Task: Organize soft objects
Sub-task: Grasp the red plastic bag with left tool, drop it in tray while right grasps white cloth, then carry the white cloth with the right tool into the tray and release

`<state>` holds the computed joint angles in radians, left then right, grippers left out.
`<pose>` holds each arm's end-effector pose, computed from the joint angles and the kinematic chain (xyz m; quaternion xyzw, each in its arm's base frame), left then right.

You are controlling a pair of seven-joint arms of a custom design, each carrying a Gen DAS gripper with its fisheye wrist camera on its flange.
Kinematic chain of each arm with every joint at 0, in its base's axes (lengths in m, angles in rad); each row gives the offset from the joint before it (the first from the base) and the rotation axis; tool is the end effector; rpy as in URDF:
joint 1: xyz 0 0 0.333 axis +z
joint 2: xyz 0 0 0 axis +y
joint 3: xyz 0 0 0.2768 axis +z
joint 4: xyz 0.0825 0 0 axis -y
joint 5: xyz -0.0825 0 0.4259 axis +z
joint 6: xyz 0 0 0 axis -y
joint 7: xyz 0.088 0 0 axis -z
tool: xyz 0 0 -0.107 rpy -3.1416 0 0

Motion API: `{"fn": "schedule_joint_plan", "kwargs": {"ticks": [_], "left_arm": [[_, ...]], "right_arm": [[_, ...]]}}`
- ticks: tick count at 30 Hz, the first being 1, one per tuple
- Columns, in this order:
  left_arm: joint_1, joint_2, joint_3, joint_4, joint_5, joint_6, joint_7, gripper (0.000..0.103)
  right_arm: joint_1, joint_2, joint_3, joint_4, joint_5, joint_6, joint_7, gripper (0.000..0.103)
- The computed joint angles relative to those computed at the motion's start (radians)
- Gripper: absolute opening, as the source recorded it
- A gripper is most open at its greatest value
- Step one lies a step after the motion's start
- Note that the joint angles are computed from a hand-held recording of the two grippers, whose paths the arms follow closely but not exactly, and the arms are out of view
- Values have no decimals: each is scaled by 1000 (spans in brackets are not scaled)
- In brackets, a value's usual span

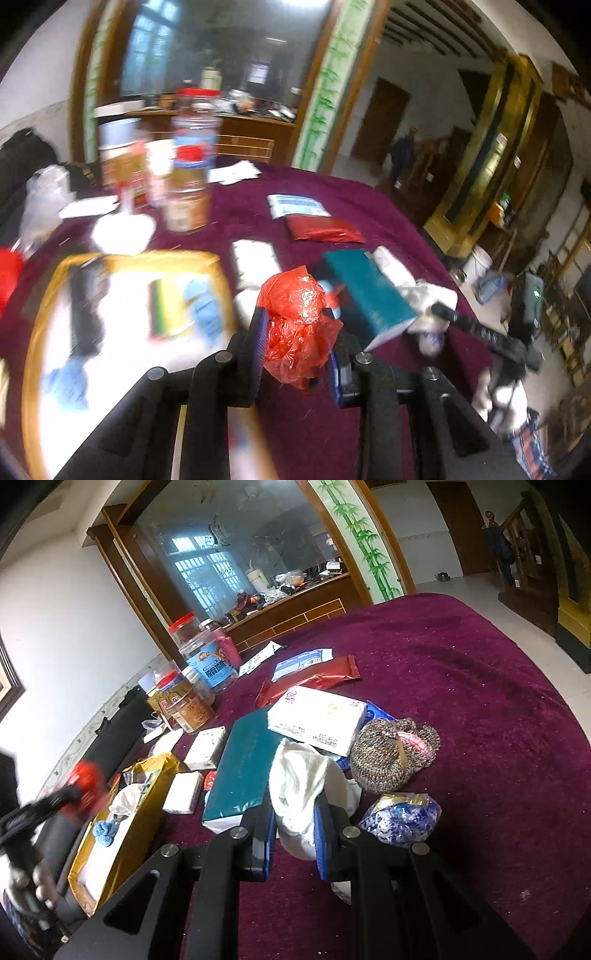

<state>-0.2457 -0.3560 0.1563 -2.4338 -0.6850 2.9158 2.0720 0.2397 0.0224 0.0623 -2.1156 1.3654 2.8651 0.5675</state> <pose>0.5274 -0.0059 0.4638 -0.6459 0.6265 -0.3937 0.1881 0.5941 0.1281 0.3899 -0.6515 0.5977 -0.0910 0.4583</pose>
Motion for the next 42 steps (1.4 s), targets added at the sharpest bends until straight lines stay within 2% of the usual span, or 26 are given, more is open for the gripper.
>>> {"fn": "schedule_joint_plan", "kwargs": {"ticks": [4, 7, 10, 12, 13, 16, 18, 19, 21, 24, 28, 31, 36, 42], "left_arm": [[144, -147, -50, -180, 143, 9, -155, 29], [203, -135, -31, -197, 204, -69, -264, 29], [232, -72, -23, -170, 271, -94, -325, 29], [231, -26, -14, -141, 284, -87, -339, 31], [223, 1, -2, -121, 269, -79, -338, 35], [164, 52, 61, -78, 127, -52, -249, 51], [178, 55, 57, -76, 84, -39, -229, 51], [163, 33, 72, -93, 32, -24, -187, 52], [130, -28, 103, -138, -55, -5, -106, 58], [120, -159, 126, -240, -81, 28, -68, 60], [107, -323, 169, -370, -50, 105, -52, 70], [109, -408, 204, -437, -20, 138, -52, 70], [93, -455, 260, -478, 49, 148, -50, 70], [35, -470, 343, -487, 116, 144, -65, 70]], "right_arm": [[9, 2, 8, -3, -12, 52, -4, 16], [22, 3, 15, -15, -118, 109, 96, 16], [35, -56, 20, -56, -117, 106, 109, 16], [58, -109, 21, -90, -149, 93, 131, 16], [71, -132, 24, -104, -190, 91, 155, 16], [119, -177, 29, -119, -300, 48, 221, 16], [153, -172, 37, -96, -366, -9, 264, 16], [168, -161, 39, -79, -387, -36, 276, 16], [196, -112, 50, -16, -416, -115, 298, 16], [217, -10, 78, 95, -473, -197, 355, 16], [235, 166, 112, 276, -636, -276, 507, 17], [246, 286, 119, 409, -742, -332, 621, 17], [282, 497, 99, 667, -930, -435, 825, 17], [319, 660, 77, 902, -1074, -512, 956, 17]]}}
